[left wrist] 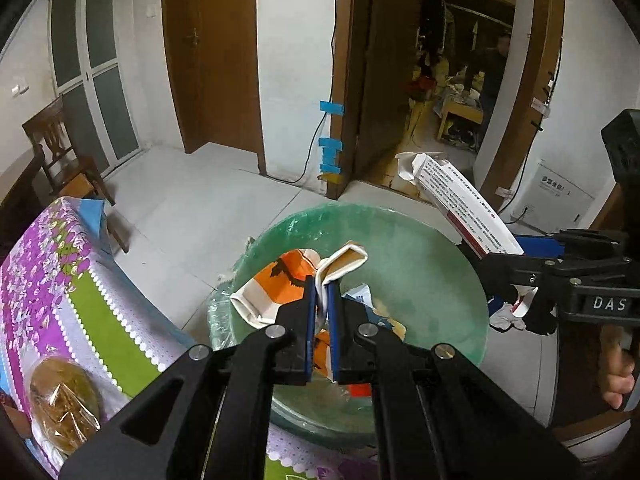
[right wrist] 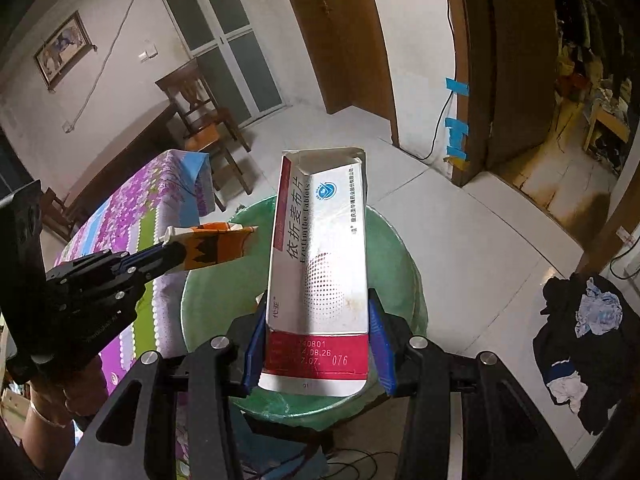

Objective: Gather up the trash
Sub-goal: 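Open both tools to drop the medicine box and carton into the bin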

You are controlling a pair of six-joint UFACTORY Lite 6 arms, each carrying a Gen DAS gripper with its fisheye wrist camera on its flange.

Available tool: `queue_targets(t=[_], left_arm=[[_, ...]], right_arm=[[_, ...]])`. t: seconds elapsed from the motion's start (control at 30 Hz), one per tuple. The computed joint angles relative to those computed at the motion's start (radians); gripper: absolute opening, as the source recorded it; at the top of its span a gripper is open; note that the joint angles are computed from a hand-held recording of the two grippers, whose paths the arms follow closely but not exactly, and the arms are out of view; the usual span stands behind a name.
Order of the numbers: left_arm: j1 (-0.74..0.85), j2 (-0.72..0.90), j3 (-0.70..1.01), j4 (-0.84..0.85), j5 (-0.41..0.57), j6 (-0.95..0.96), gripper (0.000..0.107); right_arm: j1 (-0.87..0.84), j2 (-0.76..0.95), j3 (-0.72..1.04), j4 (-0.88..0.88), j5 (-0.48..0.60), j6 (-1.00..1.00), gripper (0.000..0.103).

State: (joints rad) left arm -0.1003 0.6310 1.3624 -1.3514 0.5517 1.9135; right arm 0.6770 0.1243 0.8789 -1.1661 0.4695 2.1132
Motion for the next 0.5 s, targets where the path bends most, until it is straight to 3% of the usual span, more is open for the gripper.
queue_targets(t=[0.2, 0.23, 0.27, 0.33, 0.5], left_arm=[[0.011, 0.005, 0.019, 0.011, -0.006, -0.024, 0.007], [0.011, 0.020, 0.041, 0.040, -0.007, -0.068, 0.015], [0.016, 0.030, 0.060, 0.066, 0.000, -0.103, 0.036], [0.029, 0.034, 0.067, 0.052, 0.003, -0.108, 0.054], [0.052, 0.012, 0.028, 0.025, 0.003, -0.064, 0.054]], right_arm=[[0.002, 0.039, 0.037, 0.019, 0.005, -0.030, 0.048], [-0.002, 0.051, 0.049, 0.018, 0.002, -0.033, 0.053], [-0.009, 0.061, 0.056, 0.015, -0.005, -0.030, 0.066], [-0.022, 0.064, 0.047, -0.025, -0.017, 0.015, 0.071], [-0.026, 0.071, 0.043, -0.055, -0.023, 0.053, 0.070]])
